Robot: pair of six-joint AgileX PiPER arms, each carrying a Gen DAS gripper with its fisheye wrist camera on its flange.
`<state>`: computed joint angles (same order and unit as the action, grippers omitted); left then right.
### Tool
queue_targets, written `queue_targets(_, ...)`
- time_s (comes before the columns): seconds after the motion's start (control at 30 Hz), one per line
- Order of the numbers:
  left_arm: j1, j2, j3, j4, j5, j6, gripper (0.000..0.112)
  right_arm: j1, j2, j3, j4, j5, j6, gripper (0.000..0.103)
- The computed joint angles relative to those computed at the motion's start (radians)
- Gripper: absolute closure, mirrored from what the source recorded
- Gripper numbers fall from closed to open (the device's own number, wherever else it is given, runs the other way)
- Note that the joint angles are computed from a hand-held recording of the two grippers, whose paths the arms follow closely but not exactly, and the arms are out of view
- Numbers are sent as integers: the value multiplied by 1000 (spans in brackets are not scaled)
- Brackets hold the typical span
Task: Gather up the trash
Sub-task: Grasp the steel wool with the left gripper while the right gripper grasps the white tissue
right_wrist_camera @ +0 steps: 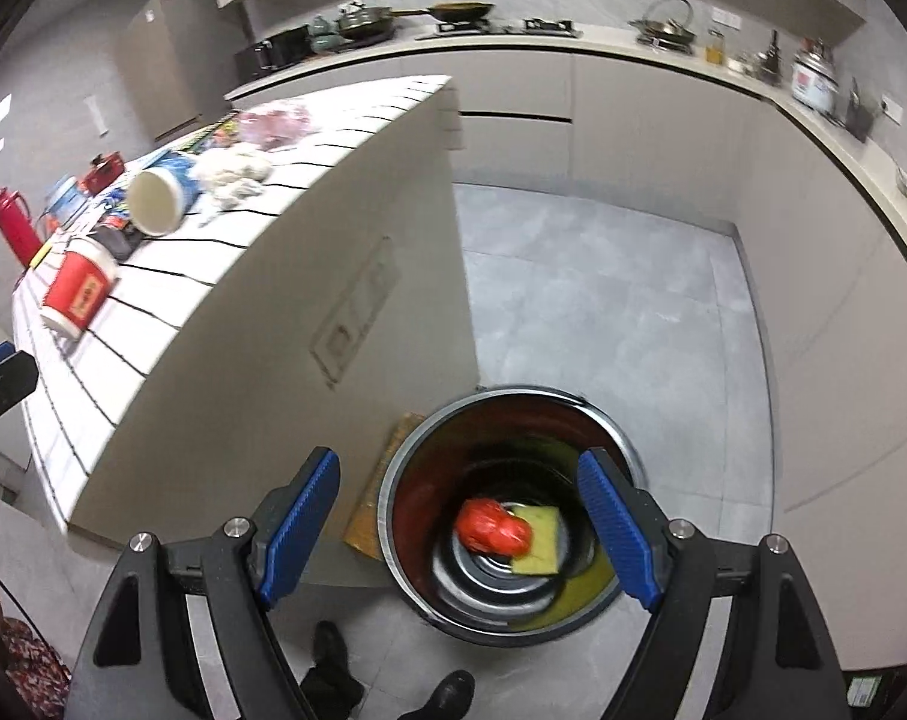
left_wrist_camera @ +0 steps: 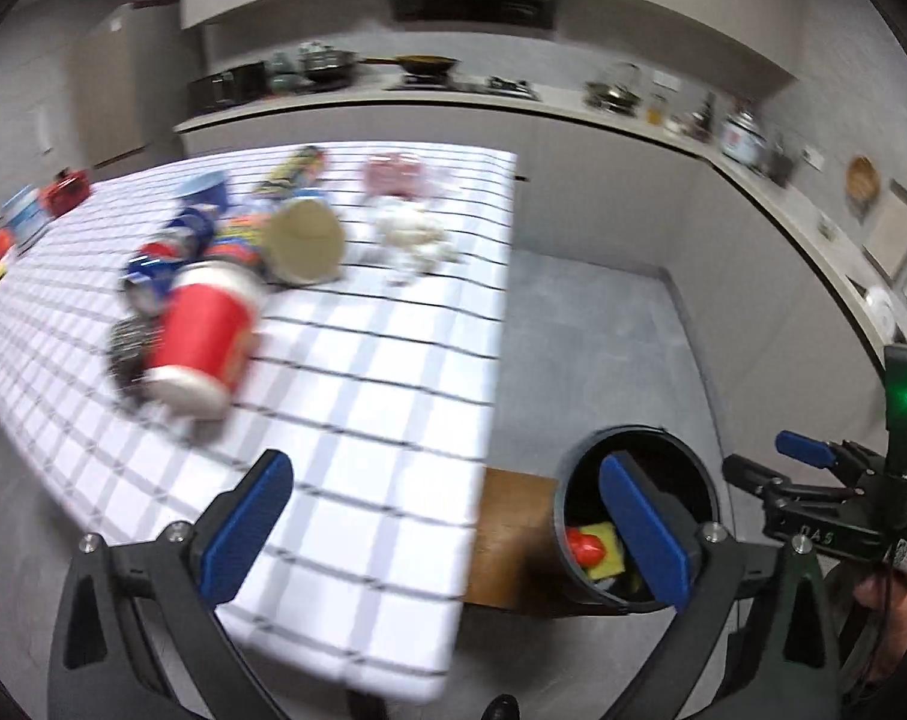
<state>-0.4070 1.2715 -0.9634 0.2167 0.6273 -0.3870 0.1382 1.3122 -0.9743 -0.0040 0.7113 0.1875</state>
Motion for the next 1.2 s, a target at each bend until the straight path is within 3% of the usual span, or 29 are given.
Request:
queue_targets(0.27,411,-63,37,-411,-19,500,10,275,106,-168,-190,50,293,20)
queue_targets(0.53,701,60,-18,-767,18,934,14,454,265,-404,-327,145,467,20)
queue_targets(0.73,781,190,-90,-859,60,1073,24,523,386,-571,-409,212,548,20)
queue_targets(0.9,788,277,-149,-900,60,1136,30,497,500,-719,-413,254,563,20)
queue_targets(1.2,754,446,-288,-866,81,1080,40,457,647,-929,-374,301,522,20)
